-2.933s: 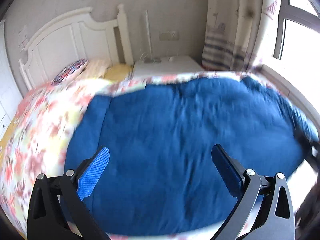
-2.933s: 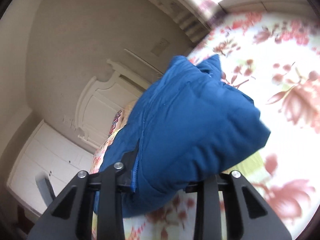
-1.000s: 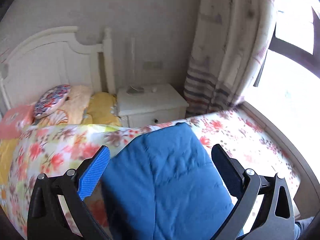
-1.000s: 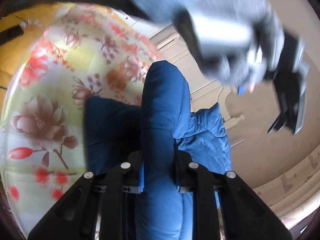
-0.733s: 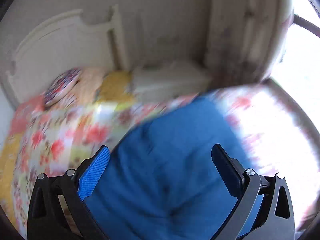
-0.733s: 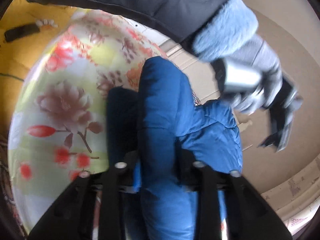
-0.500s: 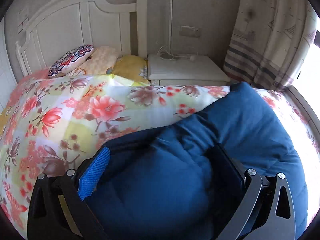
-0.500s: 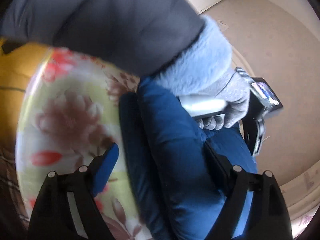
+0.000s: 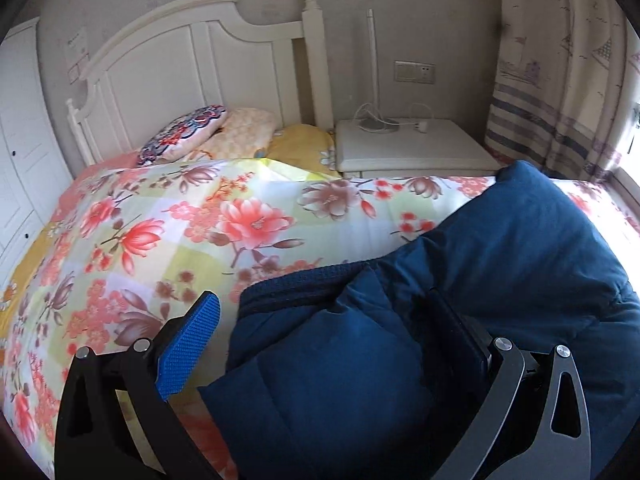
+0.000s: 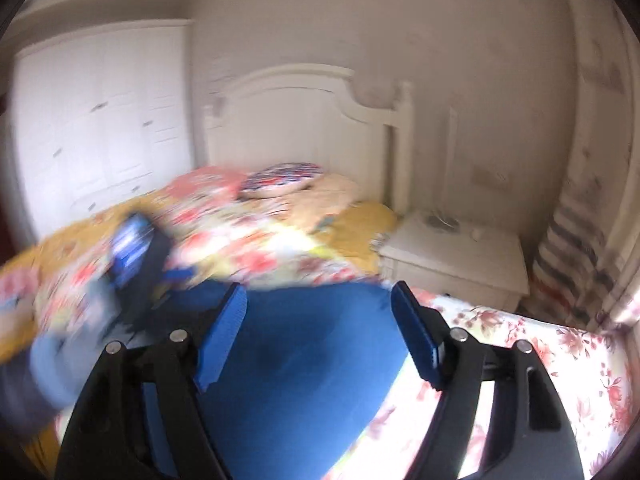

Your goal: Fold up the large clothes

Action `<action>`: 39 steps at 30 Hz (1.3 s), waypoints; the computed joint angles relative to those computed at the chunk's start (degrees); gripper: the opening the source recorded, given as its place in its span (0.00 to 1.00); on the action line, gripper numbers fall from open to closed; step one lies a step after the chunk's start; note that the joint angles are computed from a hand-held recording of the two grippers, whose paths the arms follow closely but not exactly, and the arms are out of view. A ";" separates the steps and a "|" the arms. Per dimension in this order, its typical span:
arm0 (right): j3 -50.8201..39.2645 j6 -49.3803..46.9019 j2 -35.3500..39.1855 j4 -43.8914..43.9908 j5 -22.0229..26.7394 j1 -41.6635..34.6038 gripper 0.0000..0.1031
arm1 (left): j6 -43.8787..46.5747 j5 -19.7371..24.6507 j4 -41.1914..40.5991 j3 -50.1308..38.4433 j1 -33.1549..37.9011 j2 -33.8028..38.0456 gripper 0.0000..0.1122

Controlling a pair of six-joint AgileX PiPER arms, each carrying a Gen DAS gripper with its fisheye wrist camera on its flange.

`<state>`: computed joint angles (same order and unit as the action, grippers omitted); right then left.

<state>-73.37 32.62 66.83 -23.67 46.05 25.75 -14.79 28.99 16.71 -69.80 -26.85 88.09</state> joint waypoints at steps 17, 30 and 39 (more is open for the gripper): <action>-5.49 -12.78 21.38 10.33 -1.09 -10.77 0.40 | 5.71 4.23 -9.13 -4.75 4.41 5.61 0.88; -10.64 -12.38 25.36 9.02 4.49 -8.48 0.37 | 9.43 4.23 -14.46 -4.85 6.34 5.95 0.88; -16.90 -12.08 30.33 4.25 15.44 -1.81 0.26 | 10.21 -0.92 -19.46 1.63 11.10 -3.46 0.86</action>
